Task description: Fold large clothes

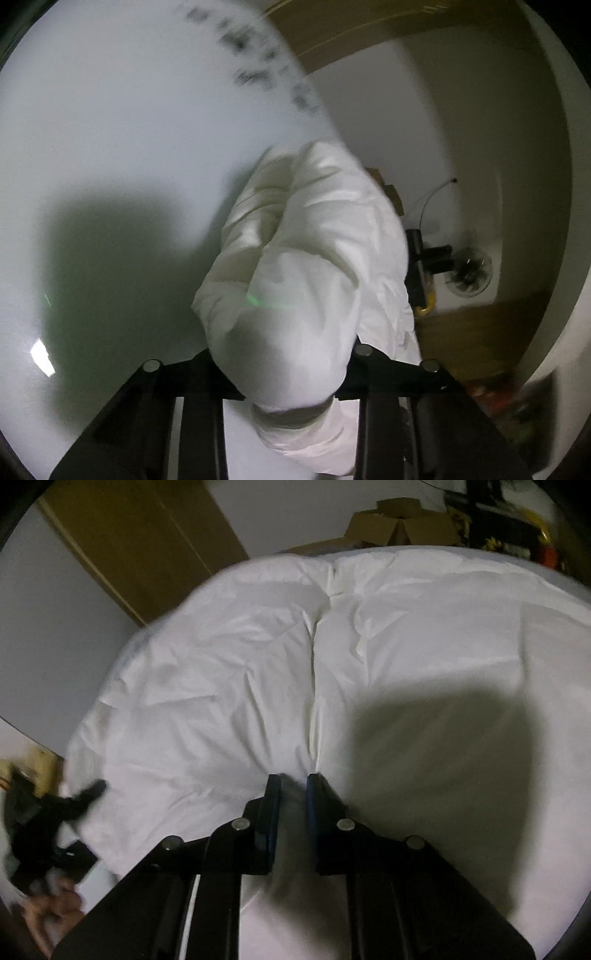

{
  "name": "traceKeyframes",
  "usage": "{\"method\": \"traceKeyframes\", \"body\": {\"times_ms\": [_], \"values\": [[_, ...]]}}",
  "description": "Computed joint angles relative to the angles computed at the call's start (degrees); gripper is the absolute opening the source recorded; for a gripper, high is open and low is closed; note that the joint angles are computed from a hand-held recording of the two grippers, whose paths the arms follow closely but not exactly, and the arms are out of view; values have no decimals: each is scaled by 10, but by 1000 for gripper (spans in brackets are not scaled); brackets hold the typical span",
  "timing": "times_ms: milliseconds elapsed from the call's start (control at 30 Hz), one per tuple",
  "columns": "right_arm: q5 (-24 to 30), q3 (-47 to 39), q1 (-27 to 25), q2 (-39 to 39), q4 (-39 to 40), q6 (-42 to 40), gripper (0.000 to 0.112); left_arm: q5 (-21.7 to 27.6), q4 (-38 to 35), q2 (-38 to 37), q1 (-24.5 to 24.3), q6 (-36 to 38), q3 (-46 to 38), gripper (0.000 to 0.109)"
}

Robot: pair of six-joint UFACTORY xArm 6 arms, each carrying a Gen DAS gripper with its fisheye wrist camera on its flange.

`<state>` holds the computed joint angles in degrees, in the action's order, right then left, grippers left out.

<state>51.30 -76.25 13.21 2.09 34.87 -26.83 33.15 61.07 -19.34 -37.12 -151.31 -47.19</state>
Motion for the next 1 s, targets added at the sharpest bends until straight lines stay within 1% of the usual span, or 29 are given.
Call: {"method": "traceKeyframes", "body": {"times_ms": [33,67,133,167,200,233,267,300,333,367,400,433,467,500,533,567,600,633,700,767,800,833,867,900,933,967,1000], "values": [[1,15,2,-10,-8,-9,14,38,-12,-2,-17,32,-11,28],[0,25,8,-11,-26,-2,14,90,-22,14,-41,72,-47,28],[-49,62,20,-24,-35,-24,13,152,-29,37,-70,125,-94,28],[-55,66,23,-27,-42,-27,13,185,-30,51,-85,154,-122,28],[-41,59,20,-26,-42,-22,13,207,-30,61,-95,174,-143,28],[-12,43,11,-23,-36,-16,13,229,-27,66,-108,186,-159,28],[8,36,-1,-27,-10,-20,13,250,-22,69,-122,195,-171,28],[4,44,-13,-45,28,-35,13,258,-20,73,-126,208,-182,28],[-12,54,-16,-57,41,-42,13,268,-21,86,-129,223,-203,28],[-4,51,-21,-57,43,-35,13,284,-19,97,-138,233,-220,28],[28,38,-24,-41,30,-18,13,299,-16,110,-146,245,-238,28],[55,33,-18,-17,9,-13,13,300,-16,118,-148,254,-248,28],[58,34,-16,-14,4,-33,12,297,-24,133,-146,272,-269,28],[48,46,-15,-23,6,-61,11,317,-23,149,-154,291,-293,28],[63,45,-23,-31,7,-64,11,346,-15,169,-166,319,-324,28],[94,34,-43,-33,30,-60,12,371,-12,185,-182,335,-352,28],[101,38,-68,-48,76,-70,12,381,-9,193,-188,345,-368,28],[85,47,-93,-71,111,-93,12,386,-7,202,-192,353,-383,28],[35,61,-131,-96,159,-114,12,398,-8,221,-195,374,-412,28],[33,37,-182,-78,216,-119,12,412,-6,245,-200,394,-447,28],[34,17,-201,-55,226,-111,13,418,-5,258,-203,406,-467,28],[38,1,-212,-34,220,-100,13,425,-3,273,-206,419,-490,28],[58,-28,-225,6,204,-74,13,434,-2,295,-209,438,-524,28],[98,-71,-234,59,173,-34,9,442,1,315,-213,456,-553,28],[156,-113,-247,110,164,-16,0,452,4,340,-216,479,-591,28],[198,-132,-260,137,180,-18,0,471,4,373,-227,503,-645,28],[217,-140,-267,141,177,-15,0,478,2,398,-229,525,-683,28]]}}
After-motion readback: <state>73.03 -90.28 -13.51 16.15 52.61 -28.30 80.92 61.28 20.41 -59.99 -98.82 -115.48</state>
